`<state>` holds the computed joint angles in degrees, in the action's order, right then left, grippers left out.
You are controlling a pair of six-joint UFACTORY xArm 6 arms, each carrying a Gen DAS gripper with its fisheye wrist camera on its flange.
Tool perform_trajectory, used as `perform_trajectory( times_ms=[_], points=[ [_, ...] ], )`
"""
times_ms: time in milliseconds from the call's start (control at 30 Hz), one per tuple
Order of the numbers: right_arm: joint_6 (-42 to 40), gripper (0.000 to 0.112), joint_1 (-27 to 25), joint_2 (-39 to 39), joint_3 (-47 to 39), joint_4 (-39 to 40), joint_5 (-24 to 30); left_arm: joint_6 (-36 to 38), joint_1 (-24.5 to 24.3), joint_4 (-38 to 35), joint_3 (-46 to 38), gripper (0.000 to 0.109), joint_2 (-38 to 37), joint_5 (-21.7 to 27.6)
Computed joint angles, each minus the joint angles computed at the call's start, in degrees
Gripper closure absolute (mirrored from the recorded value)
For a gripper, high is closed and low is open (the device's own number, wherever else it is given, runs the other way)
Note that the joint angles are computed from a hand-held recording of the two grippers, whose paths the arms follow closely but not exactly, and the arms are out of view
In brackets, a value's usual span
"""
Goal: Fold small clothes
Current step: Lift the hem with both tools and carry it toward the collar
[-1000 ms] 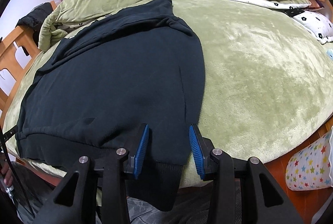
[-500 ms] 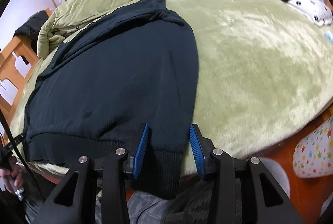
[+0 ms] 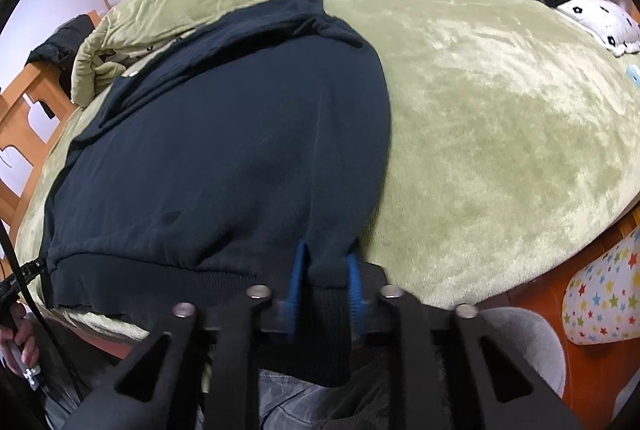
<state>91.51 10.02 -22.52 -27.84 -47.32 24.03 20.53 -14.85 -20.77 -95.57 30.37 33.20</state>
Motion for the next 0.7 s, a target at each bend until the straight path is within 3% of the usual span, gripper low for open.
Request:
perform_trajectory(
  times_ms=[167, 367, 700],
  points=[
    [2.3, 0.1, -2.9, -4.0, 2.0, -2.7, -5.1, 5.6, -0.6, -6.0, 1.4, 0.098, -2.5, -4.5],
    [2.4, 0.1, -4.5, -8.5, 0.0, -4.8, -6.2, 7.4, -0.3, -11.9, -5.2, 0.099, -2.2, -3.0],
    [-1.4, 0.1, -9.1, -4.8, -10.9, -3.3, -8.1, -2.2, -1.4, -5.4, -27.5, 0.1, 7.9, 2.0]
  ],
)
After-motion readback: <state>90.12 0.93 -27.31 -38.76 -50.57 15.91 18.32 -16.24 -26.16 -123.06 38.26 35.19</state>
